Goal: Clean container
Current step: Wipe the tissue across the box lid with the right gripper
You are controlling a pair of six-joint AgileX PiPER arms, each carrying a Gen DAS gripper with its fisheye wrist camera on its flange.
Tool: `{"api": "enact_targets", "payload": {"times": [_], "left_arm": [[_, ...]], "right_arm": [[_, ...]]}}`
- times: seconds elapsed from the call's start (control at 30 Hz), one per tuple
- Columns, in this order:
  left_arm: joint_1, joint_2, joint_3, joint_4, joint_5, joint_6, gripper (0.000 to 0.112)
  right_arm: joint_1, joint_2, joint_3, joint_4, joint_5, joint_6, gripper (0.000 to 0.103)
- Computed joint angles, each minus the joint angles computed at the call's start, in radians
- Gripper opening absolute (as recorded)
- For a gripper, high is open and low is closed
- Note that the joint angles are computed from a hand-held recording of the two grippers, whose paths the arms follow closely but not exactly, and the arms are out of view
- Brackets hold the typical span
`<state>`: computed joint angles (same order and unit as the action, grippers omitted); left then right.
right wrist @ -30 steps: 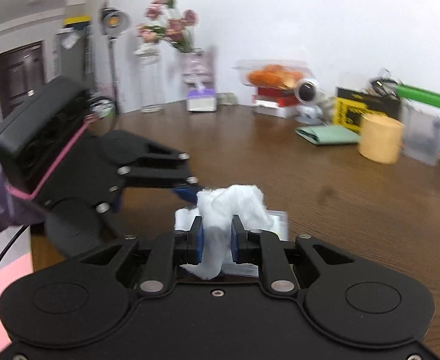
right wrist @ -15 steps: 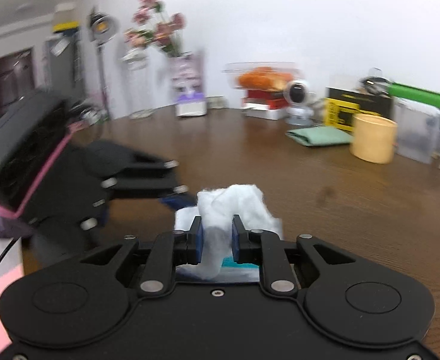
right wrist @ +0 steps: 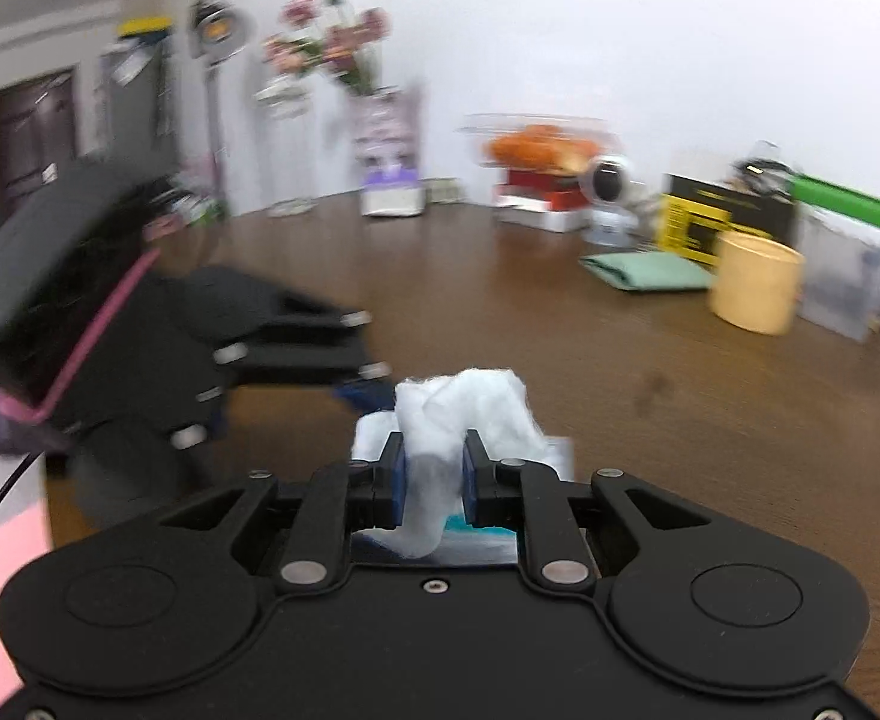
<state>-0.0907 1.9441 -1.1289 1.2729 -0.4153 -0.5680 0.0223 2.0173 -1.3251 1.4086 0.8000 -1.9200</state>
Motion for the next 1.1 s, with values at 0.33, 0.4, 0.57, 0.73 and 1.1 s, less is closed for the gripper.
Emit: {"api": "enact_targets", "payload": {"times": [0.33, 0.4, 0.57, 0.73, 1.1], "left_arm": [[0.003, 0.01, -0.012, -0.023, 0.002, 0.044, 0.057], [0.004, 0.016, -0.022, -0.012, 0.002, 0.032, 0.057], [0.012, 0.036, -0.056, 0.039, 0.002, -0.026, 0.057], [0.011, 0.054, -0.086, 0.068, 0.014, -0.072, 0.057], [-0.017, 0.022, -0.015, -0.125, 0.033, 0.137, 0.057]], "right_arm": [[-0.032, 0.023, -0.042, 0.004, -0.072, 0.071, 0.019], [-0.011, 0.033, -0.057, 0.01, -0.046, 0.057, 0.019], [0.011, -0.026, 0.026, -0.01, -0.017, -0.039, 0.019], [-0.027, -0.019, 0.026, 0.0, -0.061, 0.003, 0.019], [0.004, -0.011, 0.032, 0.027, 0.032, -0.111, 0.019]]}}
